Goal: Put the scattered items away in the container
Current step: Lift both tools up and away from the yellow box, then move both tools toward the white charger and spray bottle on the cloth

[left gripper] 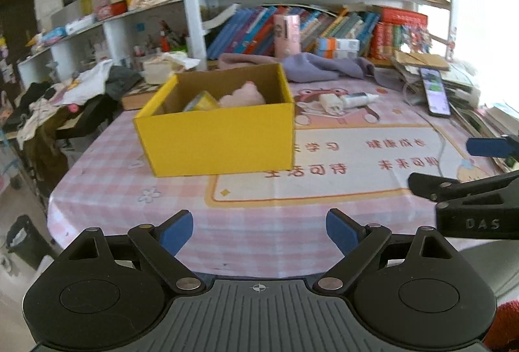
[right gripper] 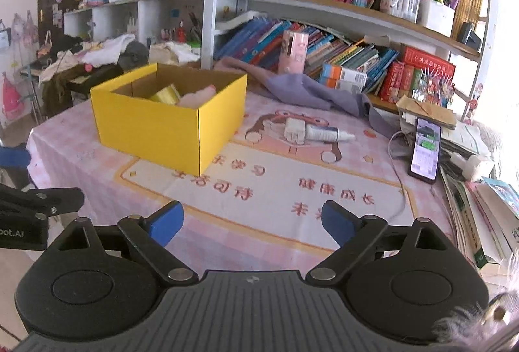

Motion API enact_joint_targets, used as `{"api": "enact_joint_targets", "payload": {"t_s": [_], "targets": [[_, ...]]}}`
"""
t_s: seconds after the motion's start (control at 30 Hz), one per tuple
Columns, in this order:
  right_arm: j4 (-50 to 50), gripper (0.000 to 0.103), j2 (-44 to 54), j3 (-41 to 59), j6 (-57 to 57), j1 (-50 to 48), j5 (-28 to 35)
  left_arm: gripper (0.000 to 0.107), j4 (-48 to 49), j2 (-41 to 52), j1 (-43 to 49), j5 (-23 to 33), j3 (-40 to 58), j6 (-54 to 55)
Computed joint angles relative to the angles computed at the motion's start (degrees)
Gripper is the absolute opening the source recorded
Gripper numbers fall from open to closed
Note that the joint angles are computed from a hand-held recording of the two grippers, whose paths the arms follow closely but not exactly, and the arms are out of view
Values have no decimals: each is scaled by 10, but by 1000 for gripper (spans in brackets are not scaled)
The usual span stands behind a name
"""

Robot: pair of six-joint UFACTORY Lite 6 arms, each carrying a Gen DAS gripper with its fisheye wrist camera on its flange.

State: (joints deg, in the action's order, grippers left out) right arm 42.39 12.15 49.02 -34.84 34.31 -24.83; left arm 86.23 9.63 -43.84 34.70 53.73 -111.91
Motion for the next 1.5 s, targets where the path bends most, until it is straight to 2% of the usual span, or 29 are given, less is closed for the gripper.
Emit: {"api": "enact_joint_targets", "payload": {"t_s": [0.57,0.97,1.27,1.5], "targets": [[51,99,6,8,-69,-22,33,92,-45,63,-3,-34,73,84],[70,99,-3,0,-93,-94,30,92,-52,176,8,-95,218,157],[71,99,21,26,-97,-143,39,92,-128,266,17,-126,335,278],[45,99,87,105,-102,-168,76,92,-214,331,33,-123,430,380]]}}
